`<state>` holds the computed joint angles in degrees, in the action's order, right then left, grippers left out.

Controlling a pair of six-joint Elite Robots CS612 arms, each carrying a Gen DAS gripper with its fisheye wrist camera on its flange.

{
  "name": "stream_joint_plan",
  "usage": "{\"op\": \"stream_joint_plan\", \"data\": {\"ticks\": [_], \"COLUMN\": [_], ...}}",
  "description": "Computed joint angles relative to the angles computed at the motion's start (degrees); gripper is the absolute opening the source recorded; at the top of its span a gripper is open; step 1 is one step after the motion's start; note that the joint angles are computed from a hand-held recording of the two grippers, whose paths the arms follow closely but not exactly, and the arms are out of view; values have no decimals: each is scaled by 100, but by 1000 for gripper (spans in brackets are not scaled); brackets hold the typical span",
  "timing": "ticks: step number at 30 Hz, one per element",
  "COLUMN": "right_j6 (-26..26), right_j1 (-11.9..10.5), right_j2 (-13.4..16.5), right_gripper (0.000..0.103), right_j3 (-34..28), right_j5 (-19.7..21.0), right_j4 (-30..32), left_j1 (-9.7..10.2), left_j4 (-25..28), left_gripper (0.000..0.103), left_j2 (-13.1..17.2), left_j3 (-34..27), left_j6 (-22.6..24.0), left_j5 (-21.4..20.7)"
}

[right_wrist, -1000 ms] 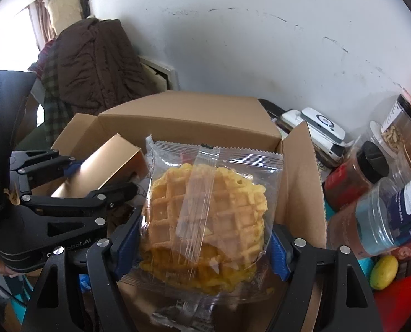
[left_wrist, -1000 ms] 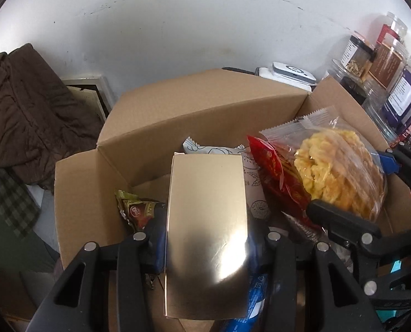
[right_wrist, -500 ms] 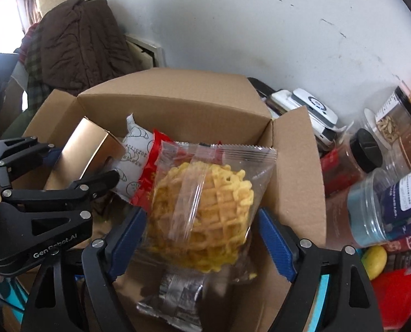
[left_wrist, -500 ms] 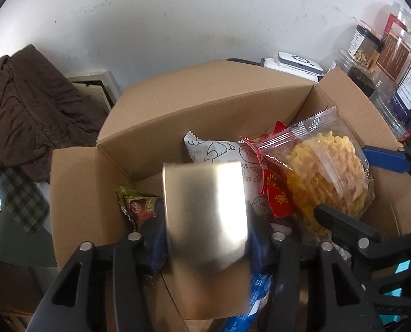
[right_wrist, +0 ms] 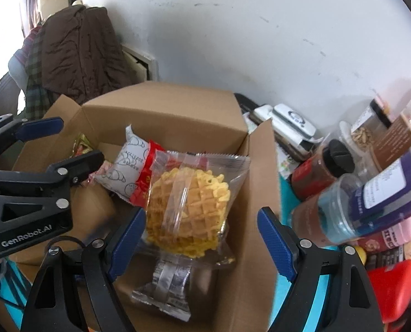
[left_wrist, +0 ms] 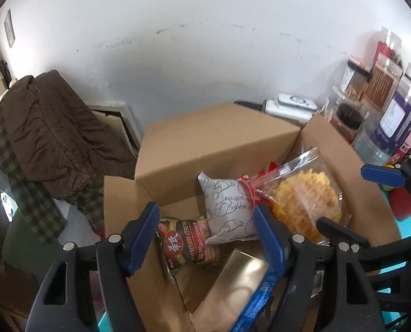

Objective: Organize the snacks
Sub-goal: 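Open both tools to drop the gold box and waffle pouch into the box, then move both tools back from the box toward the red packet and lollipop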

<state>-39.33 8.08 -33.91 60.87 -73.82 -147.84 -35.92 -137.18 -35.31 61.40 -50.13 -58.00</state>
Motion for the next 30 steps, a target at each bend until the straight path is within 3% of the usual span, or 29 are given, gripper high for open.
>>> {"op": "stream_joint_plan", "data": {"ticks": [16, 26, 27, 30], "right_j6": [525, 764, 783, 943], "right_j1": [-249, -460, -478, -554], "right_j2": [-630, -1096, -1133, -1273], "right_gripper": [84, 84, 84, 84], "right_j3": [852, 1593, 1659, 1934], "right_j5": [963, 1496, 1536, 1660], "right_j4": [-1580, -2517, -2589, -2945], "left_j1": [-312, -643, -697, -832], "left_j4": [-551, -701, -713, -810], "left_gripper": [70, 71, 72, 87], "left_j2": [-547, -936, -971, -1045], "left_j3": [520, 920, 961, 1071], "left_j6": [-163, -258, -249, -193], "left_j5": [902, 1678, 1833, 2197]}}
